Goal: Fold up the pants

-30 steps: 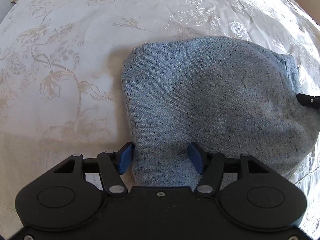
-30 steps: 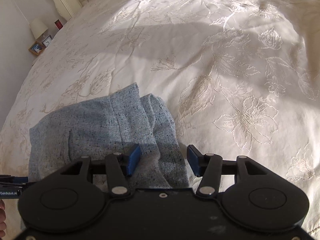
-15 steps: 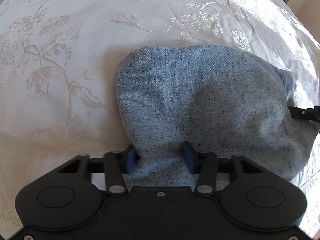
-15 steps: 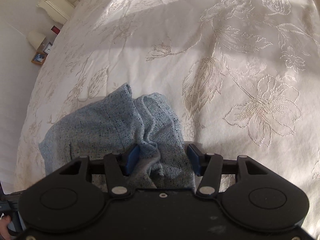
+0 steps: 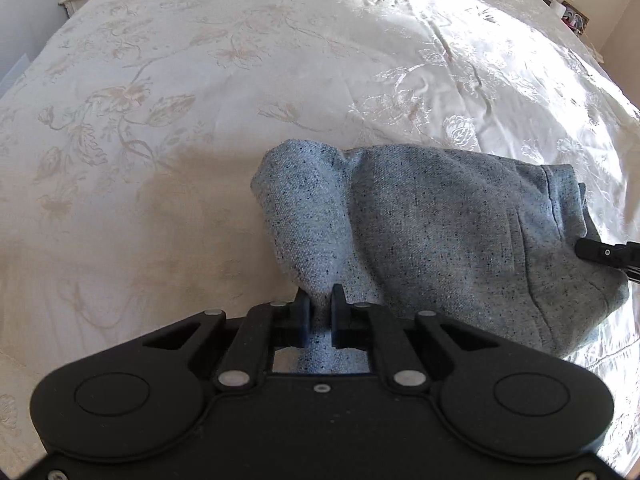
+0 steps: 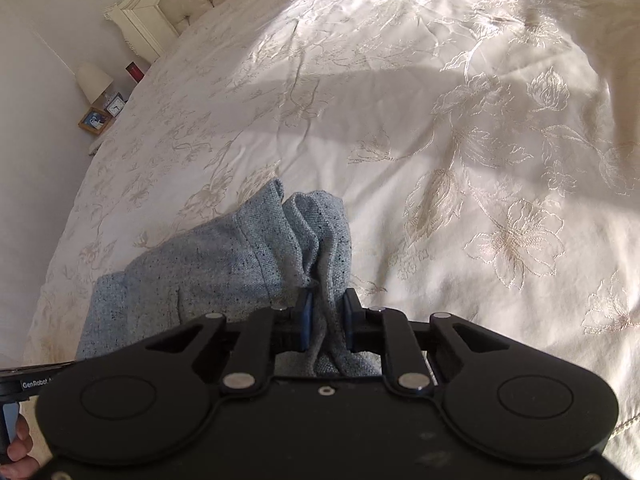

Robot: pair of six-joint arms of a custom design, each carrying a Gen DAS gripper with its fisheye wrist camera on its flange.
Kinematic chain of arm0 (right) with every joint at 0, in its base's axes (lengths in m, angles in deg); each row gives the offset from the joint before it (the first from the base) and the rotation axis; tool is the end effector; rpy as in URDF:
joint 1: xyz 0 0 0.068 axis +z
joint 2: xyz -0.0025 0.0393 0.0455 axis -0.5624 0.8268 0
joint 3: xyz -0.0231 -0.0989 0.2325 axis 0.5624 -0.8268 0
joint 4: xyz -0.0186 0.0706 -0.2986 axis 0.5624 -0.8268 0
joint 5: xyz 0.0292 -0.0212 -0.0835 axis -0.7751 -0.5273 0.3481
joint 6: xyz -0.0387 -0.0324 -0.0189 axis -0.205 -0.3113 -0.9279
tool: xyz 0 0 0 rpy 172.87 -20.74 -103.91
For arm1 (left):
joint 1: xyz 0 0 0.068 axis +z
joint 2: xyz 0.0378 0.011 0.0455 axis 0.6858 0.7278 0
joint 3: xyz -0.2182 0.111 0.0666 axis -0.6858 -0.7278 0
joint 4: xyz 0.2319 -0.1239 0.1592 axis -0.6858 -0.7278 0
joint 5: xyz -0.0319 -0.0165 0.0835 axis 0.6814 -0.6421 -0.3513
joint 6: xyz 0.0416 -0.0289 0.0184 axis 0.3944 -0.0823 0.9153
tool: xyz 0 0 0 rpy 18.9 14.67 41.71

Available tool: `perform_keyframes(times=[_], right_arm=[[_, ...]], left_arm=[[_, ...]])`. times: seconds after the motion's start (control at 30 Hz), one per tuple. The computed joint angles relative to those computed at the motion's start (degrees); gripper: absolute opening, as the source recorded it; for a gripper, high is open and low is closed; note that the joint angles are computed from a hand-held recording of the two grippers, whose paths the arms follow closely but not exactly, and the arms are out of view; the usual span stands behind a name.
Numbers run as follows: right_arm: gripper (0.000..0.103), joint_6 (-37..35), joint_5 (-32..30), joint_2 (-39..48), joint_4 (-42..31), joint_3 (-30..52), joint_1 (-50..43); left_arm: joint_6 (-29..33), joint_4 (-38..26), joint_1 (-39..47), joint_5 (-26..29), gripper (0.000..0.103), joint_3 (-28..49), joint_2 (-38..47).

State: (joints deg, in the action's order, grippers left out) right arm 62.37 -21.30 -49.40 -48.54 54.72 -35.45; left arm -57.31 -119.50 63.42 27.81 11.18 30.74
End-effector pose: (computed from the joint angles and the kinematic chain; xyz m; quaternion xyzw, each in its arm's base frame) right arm 0.1413 0.0051 0.2158 0.1672 0.9327 0.1644 0.2741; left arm 0.1744 0.0537 0.2544 0.0488 0.9741 -0.0603 0.2122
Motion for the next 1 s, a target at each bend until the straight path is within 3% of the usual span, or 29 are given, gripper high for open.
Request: perform_keyframes(times=[0.13,0.3,0.37,0.5,0.57,0.63,0.73,0.9,1.0], right_arm=[[0.016,6.93,3.08,0.29,0.24,0.15,10.32],[0.016,21.42,9.64,3.21,4.5,0.66,31.14],[0.016,27.8,12.84,8.07,9.01,1.96,40.2],[0.016,33.6,16.42,21.36,18.71,6.32,51.13],[0.015,35.02,18.46,28.63,22.62,9.5,55.0],[0.002,36.1,21.08,34.43,23.69,12.76,57.06],[0.006,38.54,25.85,41.65,19.41,19.13,58.65],[0.01,37.3,32.22,46.99,16.26,27.13,64.27],[0.014,36.13,35.21,51.1,15.78,32.04,68.58]], left_arm=[[6.59,-3.75,10.15,2.31,0.012,3.92,1.28],[21.19,-5.66,27.03,4.28,0.012,9.33,7.17],[26.02,-5.45,32.9,4.48,0.012,11.87,11.43],[32.73,-3.64,41.2,4.37,0.012,17.48,21.93],[34.42,-0.69,43.09,3.0,0.015,18.8,25.91],[34.88,4.14,44.21,0.56,0.021,18.72,28.76],[33.44,10.2,45.88,-1.86,0.018,18.39,31.13],[33.44,5.46,48.58,1.83,0.019,23.23,34.54],[35.41,3.56,48.46,5.77,0.019,21.23,30.48]])
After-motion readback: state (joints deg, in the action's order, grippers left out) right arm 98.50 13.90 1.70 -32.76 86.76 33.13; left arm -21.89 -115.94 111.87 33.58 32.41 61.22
